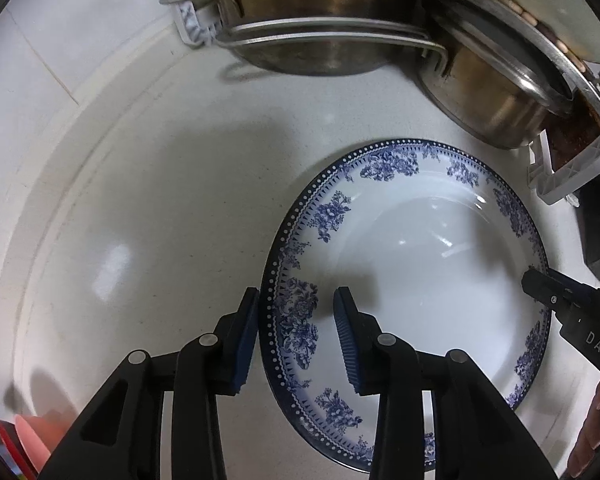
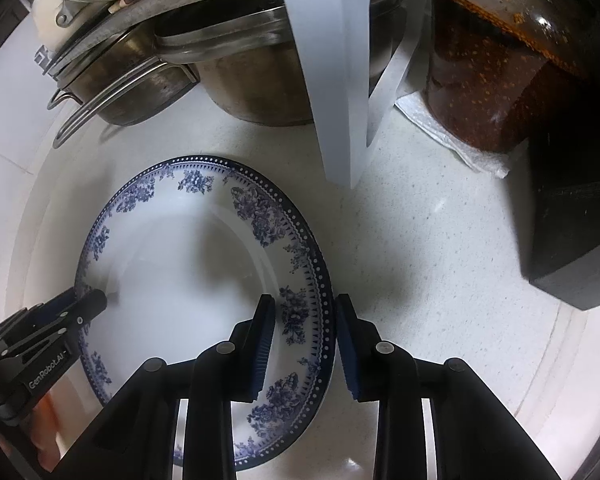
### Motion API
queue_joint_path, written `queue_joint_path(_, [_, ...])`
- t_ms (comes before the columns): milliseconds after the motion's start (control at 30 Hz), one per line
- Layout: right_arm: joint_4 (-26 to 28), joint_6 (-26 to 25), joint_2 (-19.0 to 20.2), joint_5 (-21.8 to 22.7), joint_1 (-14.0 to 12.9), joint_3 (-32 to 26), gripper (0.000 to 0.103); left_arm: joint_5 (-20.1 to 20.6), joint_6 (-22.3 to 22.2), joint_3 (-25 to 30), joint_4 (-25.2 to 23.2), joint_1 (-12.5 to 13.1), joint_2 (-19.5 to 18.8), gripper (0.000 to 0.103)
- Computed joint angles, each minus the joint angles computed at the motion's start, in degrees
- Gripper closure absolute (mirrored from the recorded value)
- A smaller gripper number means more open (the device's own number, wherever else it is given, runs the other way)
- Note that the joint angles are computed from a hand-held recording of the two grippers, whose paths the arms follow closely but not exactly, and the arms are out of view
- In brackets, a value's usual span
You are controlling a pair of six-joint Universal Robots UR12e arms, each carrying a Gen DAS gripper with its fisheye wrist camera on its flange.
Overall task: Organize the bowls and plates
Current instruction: 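Lift the smaller plate with both grippers and carry it over the plate stack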
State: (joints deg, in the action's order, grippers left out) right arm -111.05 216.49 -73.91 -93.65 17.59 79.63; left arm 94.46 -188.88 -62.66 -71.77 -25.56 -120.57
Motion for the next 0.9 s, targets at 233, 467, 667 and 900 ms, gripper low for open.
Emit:
queue_joint_path(233, [-1.05,-0.82,-0.54,-0.77,0.72,0.49,0.071,-0.23,-1.85,-3.24,1.72,-0.01,2.48,0.067])
queue_joint_path(467, [-1.04,-2.83,-0.75,-3.62,2.81,-0.7,0.071,-0.87,-5.39,-8.13,3.55,0.92,6.94,0.067])
queue_joint_path(667, [-1.58,-5.72,-0.77,-4.41,4.91,-1.97,0.071,0.54,-9.28,-13.14,6.11,1.52,11.45,0.067])
queue_joint_path(900, [-1.78,-8.11,-0.7,-4.6,7.91,-3.76,0.071,2.61,-13.13,-18.24,6.86,2.58,16.78,0.067])
